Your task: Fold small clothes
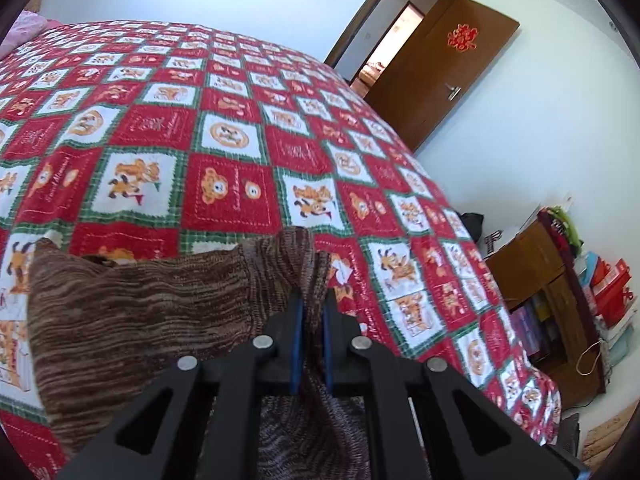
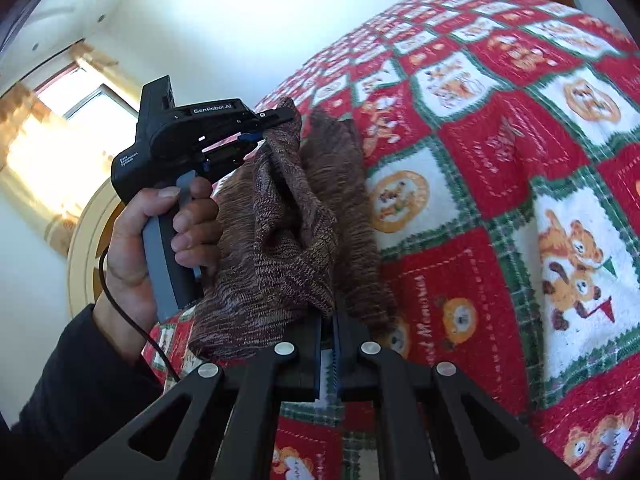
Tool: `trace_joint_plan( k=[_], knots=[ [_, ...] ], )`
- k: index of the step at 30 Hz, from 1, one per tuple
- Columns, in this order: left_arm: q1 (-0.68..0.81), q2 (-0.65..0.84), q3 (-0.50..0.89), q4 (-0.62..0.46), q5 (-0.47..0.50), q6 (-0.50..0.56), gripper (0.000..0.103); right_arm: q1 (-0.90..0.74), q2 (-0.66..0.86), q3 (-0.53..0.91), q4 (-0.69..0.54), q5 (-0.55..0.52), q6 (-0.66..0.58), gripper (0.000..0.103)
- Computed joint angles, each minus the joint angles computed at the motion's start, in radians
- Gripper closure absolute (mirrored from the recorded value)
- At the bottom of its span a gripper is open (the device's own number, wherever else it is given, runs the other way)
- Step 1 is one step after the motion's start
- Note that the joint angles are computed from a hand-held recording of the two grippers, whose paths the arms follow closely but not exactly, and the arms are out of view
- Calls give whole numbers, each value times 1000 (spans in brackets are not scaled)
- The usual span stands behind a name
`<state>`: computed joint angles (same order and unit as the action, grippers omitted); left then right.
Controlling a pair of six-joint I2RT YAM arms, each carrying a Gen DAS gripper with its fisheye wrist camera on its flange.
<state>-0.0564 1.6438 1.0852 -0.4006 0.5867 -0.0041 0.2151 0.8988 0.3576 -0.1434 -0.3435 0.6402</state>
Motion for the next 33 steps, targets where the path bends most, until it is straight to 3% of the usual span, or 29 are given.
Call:
trace_joint_plan(
  k=[6,10,11,14,17,20,22,23,24,26,29,33],
  knots=[
    [-80,-8,-47,70,-109,13,93,-104,48,-54,92,-132,61,100],
    [-85,-86,-85,86,-113,27,90,-149,52,-72,117,-201,79,100],
    [-77,-124,-97,78,-95,39,82,-157,55,-73,118,-213,79,100],
    [-66,-222,-135,69,-120,70,45,-161,35,-71,95,-216,70,100],
    [-25,-336,-206,58,-143,122,42,-151,21,-72,93,-198,76,99],
    [47,-434,-296,37,-178,195,41,-122,-39,-64,50,-137,70,97],
    [86,-479,-350,41,-200,235,39,-62,-143,-37,-60,19,66,85],
    [114,-505,-385,52,-196,257,38,-29,-196,-27,-97,98,69,69],
    [151,-535,-425,56,-188,289,35,3,-269,-18,-134,185,75,58],
    [191,-566,-469,53,-175,321,34,44,-315,22,-170,277,68,56],
    [242,-589,-530,44,-159,362,32,87,-169,132,-139,261,-15,56],
    [264,-595,-595,86,-154,368,31,84,199,305,-70,142,-94,56]
  ],
)
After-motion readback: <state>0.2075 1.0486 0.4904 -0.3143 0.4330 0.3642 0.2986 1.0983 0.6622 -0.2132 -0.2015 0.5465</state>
